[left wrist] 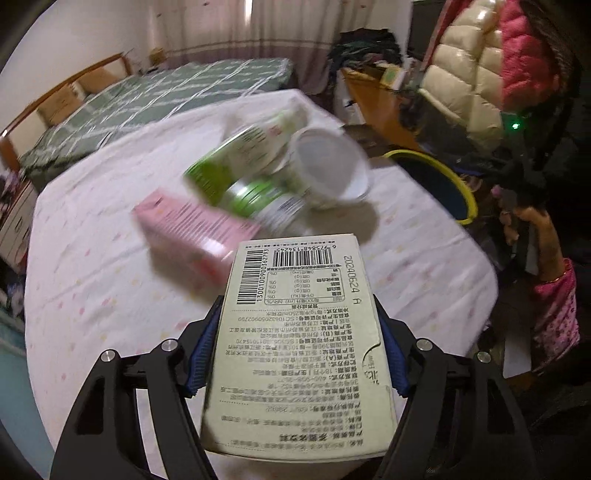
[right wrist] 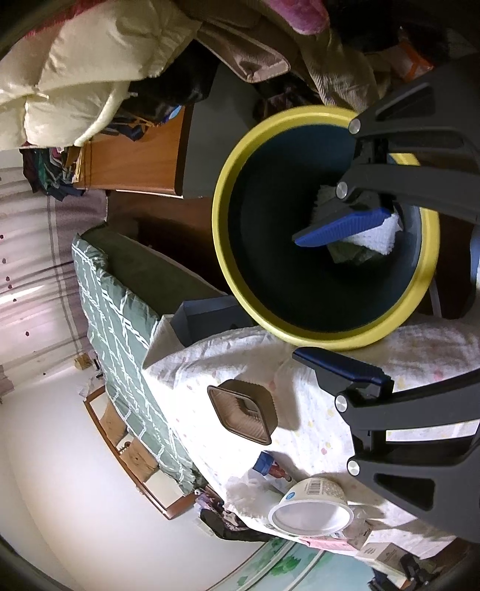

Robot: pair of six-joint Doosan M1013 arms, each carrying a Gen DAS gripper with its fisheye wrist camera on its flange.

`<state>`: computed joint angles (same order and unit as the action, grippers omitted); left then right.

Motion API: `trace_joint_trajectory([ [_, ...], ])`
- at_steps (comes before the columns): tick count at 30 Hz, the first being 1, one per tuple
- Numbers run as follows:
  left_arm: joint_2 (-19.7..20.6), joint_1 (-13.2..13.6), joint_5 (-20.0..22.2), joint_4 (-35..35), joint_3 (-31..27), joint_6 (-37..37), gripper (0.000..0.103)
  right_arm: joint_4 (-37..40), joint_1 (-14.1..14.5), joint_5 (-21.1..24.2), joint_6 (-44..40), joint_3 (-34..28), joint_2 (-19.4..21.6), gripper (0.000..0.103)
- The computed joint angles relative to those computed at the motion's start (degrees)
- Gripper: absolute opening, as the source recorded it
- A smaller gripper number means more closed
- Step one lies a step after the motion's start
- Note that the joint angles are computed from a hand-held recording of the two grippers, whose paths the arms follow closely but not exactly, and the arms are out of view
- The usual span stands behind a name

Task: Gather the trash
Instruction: 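Drop the receipt card into the yellow bin with the left gripper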

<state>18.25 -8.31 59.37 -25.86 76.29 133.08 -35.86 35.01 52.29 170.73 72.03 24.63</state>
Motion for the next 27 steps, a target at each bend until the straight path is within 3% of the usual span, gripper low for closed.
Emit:
trace_joint_trajectory([
  [8, 2.6, -5.6, 2.7, -4.7, -5.2, 5.7, 0.072, -4.9, 1.2, 2.4, 6.8, 5.1, -3.7, 0.054],
  [13, 6.0, -10.5, 5.0, -5.4, -10.2, 6.6, 0.072, -7.5, 2.3, 5.8, 9.8, 7.5, -5.7, 0.054],
  [21, 12.0, -17.1, 6.7, -2.2, -17.6, 3.3, 0.072, -7.8, 3.1, 8.7, 11.3, 10.2, -7.5, 0.054],
  [27, 15.6, -19.7, 6.5, 0.5, -21.2, 0.0, 0.072, -8.0, 3.3, 9.1, 12.5, 11.7, -8.4, 0.054],
])
